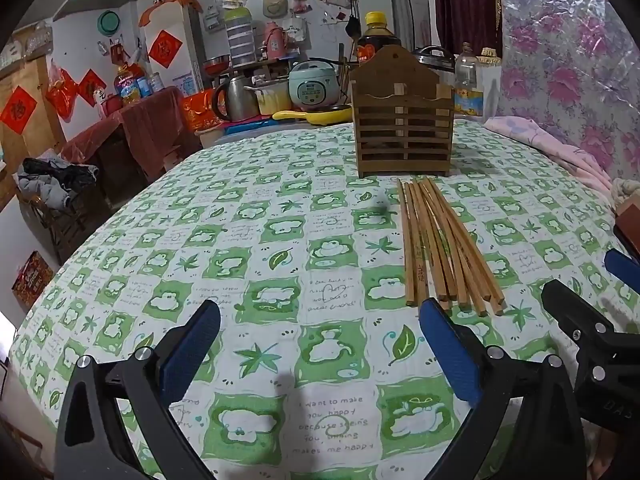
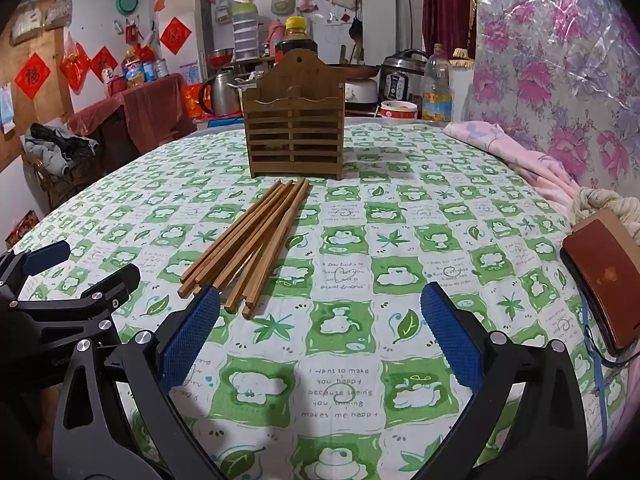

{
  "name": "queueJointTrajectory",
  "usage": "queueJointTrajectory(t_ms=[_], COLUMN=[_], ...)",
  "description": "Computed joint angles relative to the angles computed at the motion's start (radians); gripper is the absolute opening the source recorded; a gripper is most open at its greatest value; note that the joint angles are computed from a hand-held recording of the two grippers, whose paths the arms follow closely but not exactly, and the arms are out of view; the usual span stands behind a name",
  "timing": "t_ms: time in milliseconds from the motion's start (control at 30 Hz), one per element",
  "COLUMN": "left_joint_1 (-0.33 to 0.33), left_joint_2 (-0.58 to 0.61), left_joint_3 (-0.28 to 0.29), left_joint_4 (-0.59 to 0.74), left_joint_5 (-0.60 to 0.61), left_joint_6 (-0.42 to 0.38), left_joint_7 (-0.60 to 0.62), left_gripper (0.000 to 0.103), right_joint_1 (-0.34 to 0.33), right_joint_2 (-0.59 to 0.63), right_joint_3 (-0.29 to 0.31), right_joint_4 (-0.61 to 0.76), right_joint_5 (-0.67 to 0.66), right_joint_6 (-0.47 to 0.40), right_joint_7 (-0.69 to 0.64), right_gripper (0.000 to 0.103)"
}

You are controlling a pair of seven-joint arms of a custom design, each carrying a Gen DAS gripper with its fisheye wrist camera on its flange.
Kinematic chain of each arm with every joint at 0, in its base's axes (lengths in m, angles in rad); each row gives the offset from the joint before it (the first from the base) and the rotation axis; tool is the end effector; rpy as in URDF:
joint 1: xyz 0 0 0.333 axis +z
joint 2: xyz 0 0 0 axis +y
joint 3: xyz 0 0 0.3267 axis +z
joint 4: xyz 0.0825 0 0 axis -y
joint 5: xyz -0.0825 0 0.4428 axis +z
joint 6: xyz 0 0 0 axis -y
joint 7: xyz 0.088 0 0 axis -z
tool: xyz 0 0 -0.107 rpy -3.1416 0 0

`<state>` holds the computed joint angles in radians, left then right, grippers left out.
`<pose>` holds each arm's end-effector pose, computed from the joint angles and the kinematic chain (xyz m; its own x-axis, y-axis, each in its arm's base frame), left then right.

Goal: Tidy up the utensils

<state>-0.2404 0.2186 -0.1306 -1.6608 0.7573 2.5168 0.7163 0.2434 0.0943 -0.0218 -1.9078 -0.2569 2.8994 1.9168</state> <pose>0.6826 -0.2632 0.5436 0.0665 -0.9912 -0.1140 -0.6698 0.0403 -0.7414 0.6671 0.1664 0.5406 0.1140 -0.9928 -0.0361 -0.6161 -0.0421 -0.7866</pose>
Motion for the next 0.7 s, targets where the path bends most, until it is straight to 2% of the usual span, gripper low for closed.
queueJointTrajectory(t_ms=[700], left_joint_1=[-0.001], left_joint_2=[0.002], left_joint_3=[-0.001], left_joint_4=[0.002], left_joint_5=[-0.013], left_joint_6=[-0.005], left_joint_7=[0.009], left_gripper=[0.098], right_joint_1=[0.001], right_joint_2=[0.001], right_joint_3=[-0.001], right_joint_4=[0.0], right_joint_5=[-0.003], right_joint_6=[0.001], right_joint_7=[0.003], right_gripper=[0.097])
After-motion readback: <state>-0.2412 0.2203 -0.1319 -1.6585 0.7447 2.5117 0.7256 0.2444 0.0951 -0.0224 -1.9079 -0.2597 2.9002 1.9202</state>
